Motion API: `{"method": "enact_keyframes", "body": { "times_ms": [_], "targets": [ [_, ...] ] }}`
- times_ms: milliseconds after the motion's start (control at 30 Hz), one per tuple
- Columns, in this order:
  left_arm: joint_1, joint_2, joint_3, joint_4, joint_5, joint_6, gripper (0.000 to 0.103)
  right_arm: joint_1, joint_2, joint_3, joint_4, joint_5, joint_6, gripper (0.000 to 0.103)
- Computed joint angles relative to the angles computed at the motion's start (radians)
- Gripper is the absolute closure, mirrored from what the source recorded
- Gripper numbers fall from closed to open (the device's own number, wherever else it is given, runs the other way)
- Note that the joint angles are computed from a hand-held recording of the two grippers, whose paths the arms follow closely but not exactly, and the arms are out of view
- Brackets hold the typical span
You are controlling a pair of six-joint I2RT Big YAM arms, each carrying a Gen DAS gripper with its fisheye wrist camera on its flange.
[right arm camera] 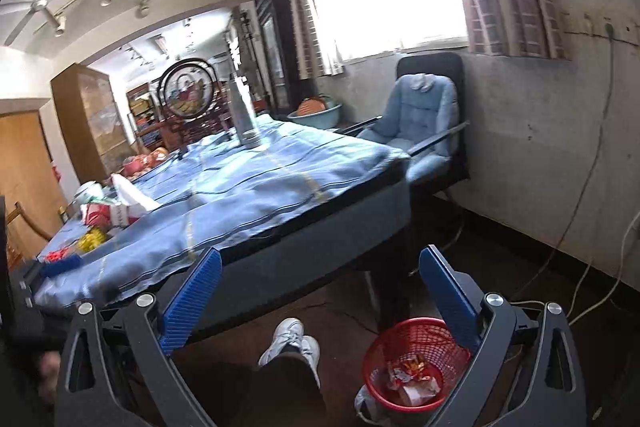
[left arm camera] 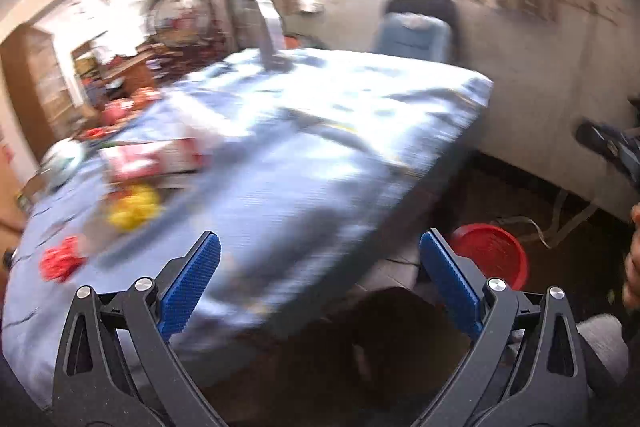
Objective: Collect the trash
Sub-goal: 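Swing both tools back over the table toward the red mesh net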
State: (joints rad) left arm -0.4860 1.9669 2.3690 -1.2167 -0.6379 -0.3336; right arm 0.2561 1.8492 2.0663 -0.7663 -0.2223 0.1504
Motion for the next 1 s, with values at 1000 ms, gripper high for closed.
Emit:
{"method": "enact_keyframes", "body": {
  "times_ms": [1000],
  "targets": [
    [0.448, -0.249, -0.262, -0.195, 0.302, -0.289, 0.006, 0.135, 0.304, 0.526, -0.322, -0.171, -0.062, 0.006]
  ]
}}
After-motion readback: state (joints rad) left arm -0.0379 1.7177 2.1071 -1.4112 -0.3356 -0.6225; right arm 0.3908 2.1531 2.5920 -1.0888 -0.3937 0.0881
